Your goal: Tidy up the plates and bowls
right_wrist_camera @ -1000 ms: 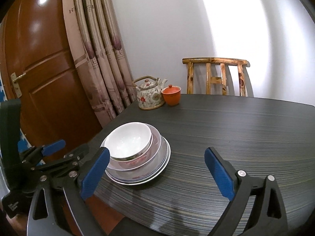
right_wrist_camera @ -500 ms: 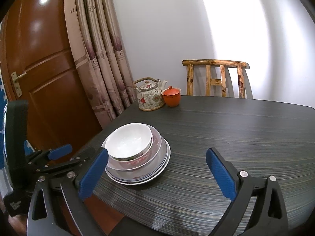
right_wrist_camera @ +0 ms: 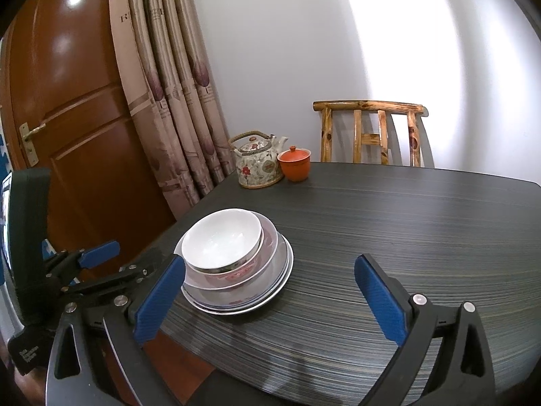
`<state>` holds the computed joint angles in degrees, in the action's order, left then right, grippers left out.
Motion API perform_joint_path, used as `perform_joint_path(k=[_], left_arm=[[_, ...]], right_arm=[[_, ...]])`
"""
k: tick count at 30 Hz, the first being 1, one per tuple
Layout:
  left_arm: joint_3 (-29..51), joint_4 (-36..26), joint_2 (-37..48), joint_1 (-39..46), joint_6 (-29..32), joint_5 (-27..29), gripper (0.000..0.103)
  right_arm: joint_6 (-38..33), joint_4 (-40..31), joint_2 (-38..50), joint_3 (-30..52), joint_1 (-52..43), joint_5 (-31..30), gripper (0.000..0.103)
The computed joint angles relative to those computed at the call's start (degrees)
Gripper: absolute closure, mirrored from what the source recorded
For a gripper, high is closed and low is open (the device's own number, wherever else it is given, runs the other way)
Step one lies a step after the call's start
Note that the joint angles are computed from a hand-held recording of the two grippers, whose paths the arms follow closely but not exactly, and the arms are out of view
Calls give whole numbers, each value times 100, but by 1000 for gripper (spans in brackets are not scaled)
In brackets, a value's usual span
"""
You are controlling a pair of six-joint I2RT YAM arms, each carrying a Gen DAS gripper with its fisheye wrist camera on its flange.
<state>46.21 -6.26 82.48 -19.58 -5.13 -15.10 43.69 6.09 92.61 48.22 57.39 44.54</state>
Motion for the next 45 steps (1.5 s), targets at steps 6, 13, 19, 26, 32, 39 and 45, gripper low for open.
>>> perform_joint_path(k=[6,13,19,26,32,39,45], left_arm=[[25,-6,19,11,29,28,41],[93,-80,83,39,13,59,41],[106,-91,116,21,12,23,41],[112,-129,116,28,-26,51,41],[105,-47,208,152,32,135,41],[128,-64,245,183,50,139,41],[120,-53,255,214,61,158,41]], right_arm=[[-43,-4,43,17,26,-11,3],[27,-36,45,19,21,-18,3],[13,-59,38,2,-1,-76,3],[69,-133,29,9,20,-62,2],[79,-167,-3,-12,15,-77,2],[70,-231,16,14,-2,-140,2],[50,-218,14,14,-15,-154,2]])
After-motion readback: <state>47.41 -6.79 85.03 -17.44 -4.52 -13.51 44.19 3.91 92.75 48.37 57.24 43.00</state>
